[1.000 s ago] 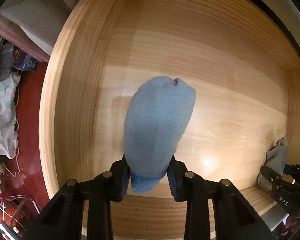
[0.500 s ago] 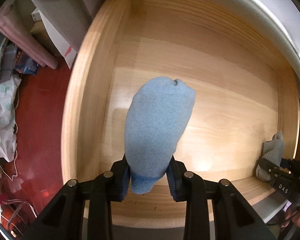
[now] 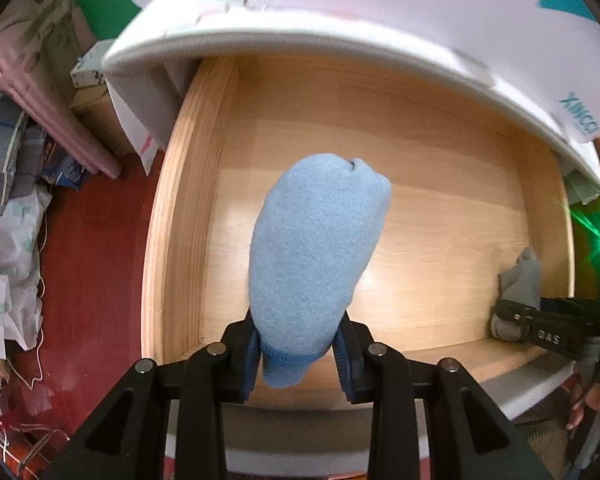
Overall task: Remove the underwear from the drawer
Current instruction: 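Carry the light blue sock with the left tool and release it into the white box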
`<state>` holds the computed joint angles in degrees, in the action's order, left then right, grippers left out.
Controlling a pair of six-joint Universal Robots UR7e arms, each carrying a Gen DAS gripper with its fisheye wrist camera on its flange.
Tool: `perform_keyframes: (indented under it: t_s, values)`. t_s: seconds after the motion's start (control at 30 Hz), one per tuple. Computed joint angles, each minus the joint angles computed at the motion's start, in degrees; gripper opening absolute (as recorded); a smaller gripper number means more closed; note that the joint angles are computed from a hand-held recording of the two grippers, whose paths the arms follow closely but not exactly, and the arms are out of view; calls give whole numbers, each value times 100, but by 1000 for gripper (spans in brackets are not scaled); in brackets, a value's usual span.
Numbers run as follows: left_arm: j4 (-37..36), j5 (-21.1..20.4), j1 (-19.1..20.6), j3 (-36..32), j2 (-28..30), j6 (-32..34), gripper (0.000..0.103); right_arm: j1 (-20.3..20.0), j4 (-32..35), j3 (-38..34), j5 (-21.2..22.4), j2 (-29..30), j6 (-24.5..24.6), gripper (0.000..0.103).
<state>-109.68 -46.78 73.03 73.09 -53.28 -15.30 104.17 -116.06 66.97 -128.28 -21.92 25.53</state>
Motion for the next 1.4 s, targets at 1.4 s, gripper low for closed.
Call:
perform_keyframes:
  t_s: [1.4]
  values:
    - [370, 241, -857, -4386, 1875, 1931, 31, -212, -346, 593, 149, -562, -261, 40]
